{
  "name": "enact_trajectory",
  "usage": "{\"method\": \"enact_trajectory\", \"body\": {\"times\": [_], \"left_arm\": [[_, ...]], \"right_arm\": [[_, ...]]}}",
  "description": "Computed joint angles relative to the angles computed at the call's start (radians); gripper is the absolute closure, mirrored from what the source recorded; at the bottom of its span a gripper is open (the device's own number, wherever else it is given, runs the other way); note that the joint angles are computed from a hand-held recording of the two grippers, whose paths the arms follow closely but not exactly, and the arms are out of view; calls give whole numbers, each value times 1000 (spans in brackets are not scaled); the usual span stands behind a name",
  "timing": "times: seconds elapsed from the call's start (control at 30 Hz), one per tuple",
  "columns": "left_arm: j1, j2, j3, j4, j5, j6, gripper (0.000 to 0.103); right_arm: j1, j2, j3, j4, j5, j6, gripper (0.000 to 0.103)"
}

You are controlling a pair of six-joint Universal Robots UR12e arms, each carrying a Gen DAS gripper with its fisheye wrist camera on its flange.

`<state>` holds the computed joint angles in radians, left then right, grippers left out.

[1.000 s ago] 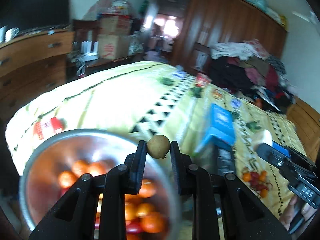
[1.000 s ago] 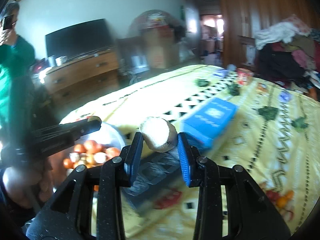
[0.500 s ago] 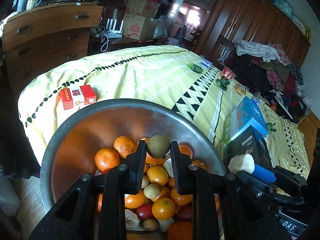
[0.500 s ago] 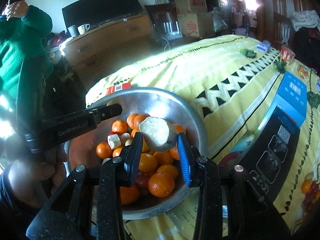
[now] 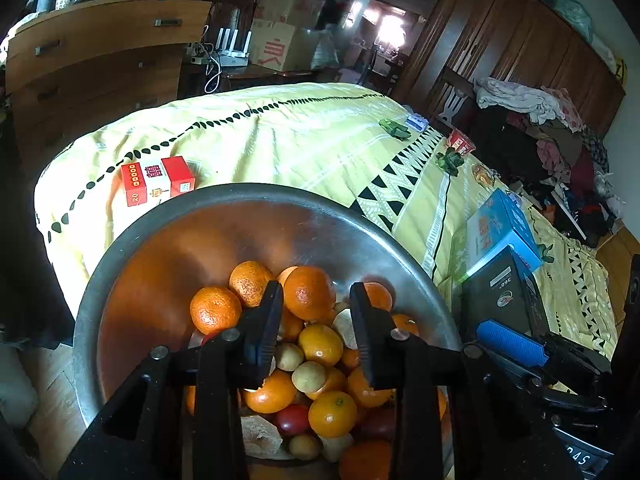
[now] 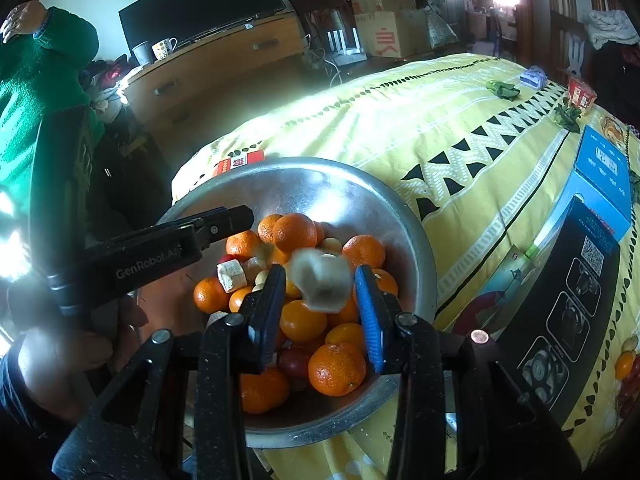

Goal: Organize fruits
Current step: 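Carry both held pieces over the steel bowl and open both grippers, then move both open grippers back to the fruit pile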

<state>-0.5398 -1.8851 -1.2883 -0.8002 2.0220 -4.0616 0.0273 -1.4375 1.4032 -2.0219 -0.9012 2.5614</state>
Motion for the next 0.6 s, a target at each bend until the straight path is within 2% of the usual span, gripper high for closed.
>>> {"method": "enact_trajectory", "body": {"times": [0.07,0.13,0.2,0.3,0.43,0.5,0.57,0.6], "left_arm": [[-1,1,0,-2,2,-4,65],[-2,2,1,-5,9,-10,57],[-5,3,1,-1,15,-14,55],[-12,-6,20,16,21,7,54],[-32,-50,95,62,4,88,54],[-45,-83,149,82,-16,137,53],[-60,-121,211,99,-39,183,51],[-69,-143,246,109,-56,207,50]], "right_arm": [[0,-2,1,-5,0,3,66],[-6,-8,6,-11,11,7,66],[-17,-20,20,-26,27,9,66],[-54,-53,60,-59,54,14,66],[-127,-108,135,-125,40,41,65],[-178,-129,169,-153,8,81,61],[-228,-139,194,-177,-36,132,43],[-255,-142,206,-196,-70,160,41]]}}
